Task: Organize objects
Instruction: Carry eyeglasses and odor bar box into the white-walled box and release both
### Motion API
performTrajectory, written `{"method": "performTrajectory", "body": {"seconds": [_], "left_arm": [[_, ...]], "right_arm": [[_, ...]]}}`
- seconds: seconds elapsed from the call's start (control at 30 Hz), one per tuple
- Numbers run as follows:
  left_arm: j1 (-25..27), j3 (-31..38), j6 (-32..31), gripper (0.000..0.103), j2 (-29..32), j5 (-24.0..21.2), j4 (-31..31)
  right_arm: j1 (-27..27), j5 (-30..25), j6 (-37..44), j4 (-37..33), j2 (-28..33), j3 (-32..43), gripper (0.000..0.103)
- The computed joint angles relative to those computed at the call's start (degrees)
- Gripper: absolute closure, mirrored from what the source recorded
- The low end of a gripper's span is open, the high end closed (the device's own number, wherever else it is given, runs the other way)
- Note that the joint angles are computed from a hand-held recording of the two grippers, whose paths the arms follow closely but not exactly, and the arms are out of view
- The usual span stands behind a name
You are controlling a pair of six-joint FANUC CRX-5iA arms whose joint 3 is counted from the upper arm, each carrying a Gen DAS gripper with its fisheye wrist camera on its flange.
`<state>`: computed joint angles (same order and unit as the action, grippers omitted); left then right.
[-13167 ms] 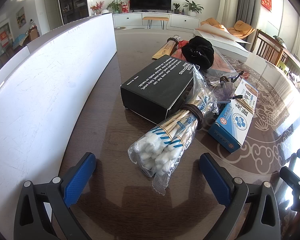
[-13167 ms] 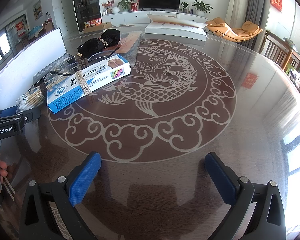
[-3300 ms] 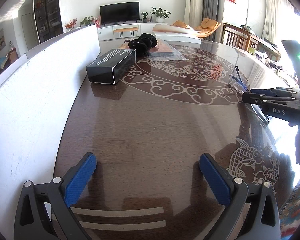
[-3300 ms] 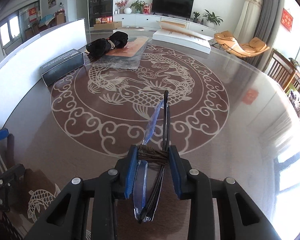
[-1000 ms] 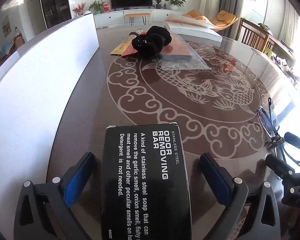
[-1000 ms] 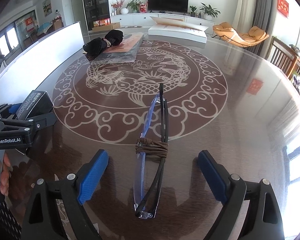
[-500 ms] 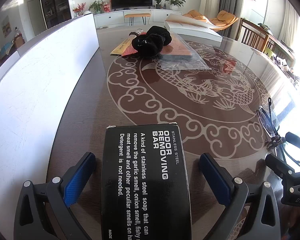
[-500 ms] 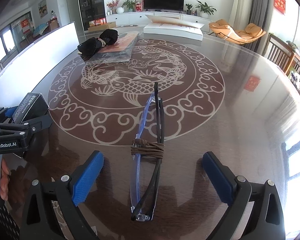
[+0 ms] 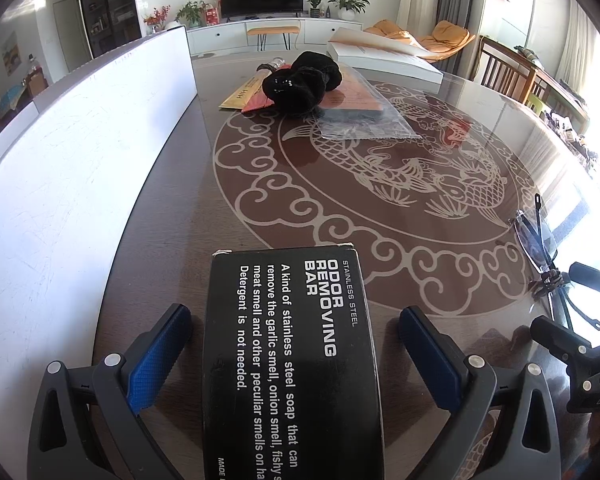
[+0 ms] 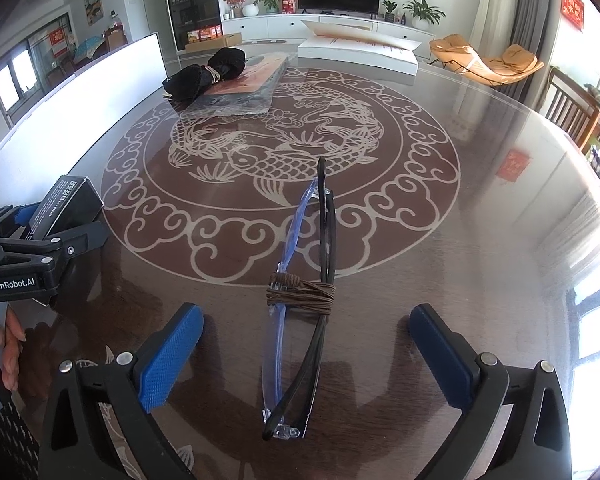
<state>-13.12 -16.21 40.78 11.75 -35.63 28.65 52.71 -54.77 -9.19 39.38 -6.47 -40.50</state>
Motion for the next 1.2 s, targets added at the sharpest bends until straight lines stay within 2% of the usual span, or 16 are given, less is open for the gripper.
{"method": "performTrajectory", "body": {"seconds": [0.1,0.17,0.23,0.27,0.33,0.37,0.47,0.67,0.83,0.93,1.03,1.1,1.2], "left_arm": [[0.06,1.9,1.17,0.0,0.61,-2.24,-2.36],[-0.06,5.7,4.28,0.0,2.05,-6.62,-6.38],[0.05,7.34,4.49,0.0,2.74,-8.8,-7.66],[0.31,6.2,3.06,0.005,2.15,-7.76,-6.48],[1.26,1.48,-3.19,0.036,-0.19,-3.9,-0.82],[1.75,-0.69,-5.83,0.044,-1.26,-2.44,1.92],[3.03,-5.33,-10.68,0.045,-3.47,-0.29,7.94],[6.76,-13.53,-21.11,0.045,-9.87,-2.89,25.49],[11.57,-16.64,-25.07,0.045,-16.13,-6.86,36.63],[15.46,-15.12,-24.85,0.045,-17.7,-8.57,39.35],[19.27,-12.22,-23.23,0.045,-17.67,-8.11,39.79],[21.17,-10.01,-21.8,0.045,-16.81,-5.85,38.1],[23.95,-5.91,-16.59,0.045,-13.8,-3.61,31.77]], "right_arm": [[-2.92,1.61,8.14,-6.66,-0.8,2.68,0.001],[-5.24,1.19,14.05,-10.53,0.47,5.76,0.01],[-6.54,-0.76,19.79,-12.27,2.66,9.06,0.037],[-7.2,-0.99,22.43,-13.81,3.13,10.42,0.043],[-7.88,-3.25,26.66,-17.48,4.11,13.49,0.072],[-7.78,-4.11,28.3,-19.04,4.34,14.46,0.073],[-5.98,-4.69,28.14,-19.02,3.43,13.74,0.074],[-3.24,-0.66,19.65,-13.65,-2.17,10.35,0.075],[-2.36,0.83,19.38,-6.92,-1.26,15.4,0.075],[-2.41,3.77,20.5,-2.31,1.78,20.53,0.075],[-2.49,8.4,22.33,0.54,5.68,26.23,0.075],[-2.81,11.88,25.06,0.02,9.23,30.87,0.075],[-2.95,14.52,31.16,-3.81,15.71,39.17,0.075]]}}
